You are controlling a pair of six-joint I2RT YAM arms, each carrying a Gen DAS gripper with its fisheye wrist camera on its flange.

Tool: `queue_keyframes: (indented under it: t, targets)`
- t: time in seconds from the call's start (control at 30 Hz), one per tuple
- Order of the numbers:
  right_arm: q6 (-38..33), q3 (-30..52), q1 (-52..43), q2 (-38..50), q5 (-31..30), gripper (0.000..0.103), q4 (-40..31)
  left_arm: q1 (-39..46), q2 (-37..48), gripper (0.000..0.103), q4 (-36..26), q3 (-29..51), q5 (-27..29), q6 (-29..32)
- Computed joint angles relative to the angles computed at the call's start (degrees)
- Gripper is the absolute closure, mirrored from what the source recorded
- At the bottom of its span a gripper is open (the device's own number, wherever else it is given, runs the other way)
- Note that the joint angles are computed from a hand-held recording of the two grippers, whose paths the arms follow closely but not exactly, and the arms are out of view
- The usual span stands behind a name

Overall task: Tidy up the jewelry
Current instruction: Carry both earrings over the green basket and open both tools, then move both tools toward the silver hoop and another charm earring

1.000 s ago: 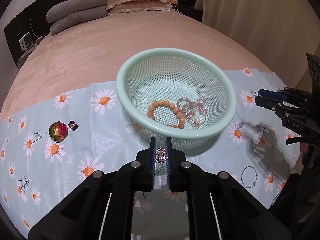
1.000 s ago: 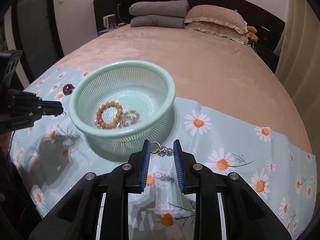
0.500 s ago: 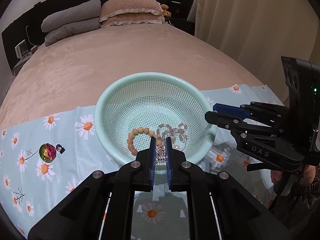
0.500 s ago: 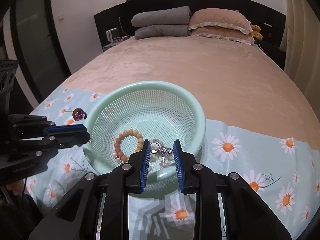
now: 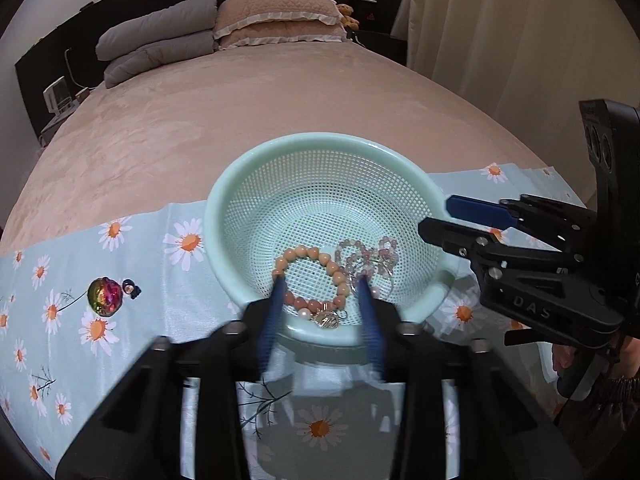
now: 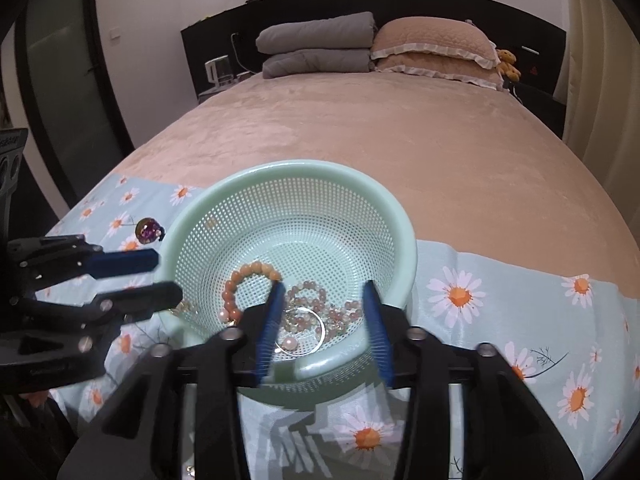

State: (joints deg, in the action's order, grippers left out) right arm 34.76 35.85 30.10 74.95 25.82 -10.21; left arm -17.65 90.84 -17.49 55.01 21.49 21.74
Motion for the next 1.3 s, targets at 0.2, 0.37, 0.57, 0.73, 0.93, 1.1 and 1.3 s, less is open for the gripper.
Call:
queue_keyframes:
  t: [0.2, 0.37, 0.57, 0.73, 0.93, 1.1, 1.3]
  targets:
    - [3.6, -2.7, 0.1, -5.2, 6.3, 0.018, -0.2, 2.5, -3.1, 0.006, 6.8, -2.5, -0.6, -4.7]
    - [5.4, -3.4, -1.8, -6.1, 5.1, 0.017, -1.4, 3.3, -0.4, 0.006, 5.0, -0.3, -1.5, -6.8]
    - [4.0, -2.7, -1.5, -6.4, 4.9, 0.017, -4.7, 3.4, -0.8, 0.006, 5.2, -1.1, -1.8, -4.1]
    - [4.4, -2.9, -1.0, -8.2, 6.9, 0.017, -7.7, 3.5, -1.3, 0.006, 6.8, -2.6, -3.6, -1.7]
    - [4.8, -3.4, -1.6, -8.8, 7.1, 0.016, -10.4, 5.2, -1.3, 0.006, 9.8, -4.0, -5.1, -1.3]
    - [4.5, -3.6, -0.1, -8.3, 7.9, 0.016, -12.5, 5.8, -1.6, 0.006, 10.7, -5.4, -6.3, 1.6]
    - [5.8, -4.3, 4.6, -7.0, 11.0, 0.016, -15.5, 6.0, -3.5, 0.006, 18.4, -11.6, -9.3, 6.3]
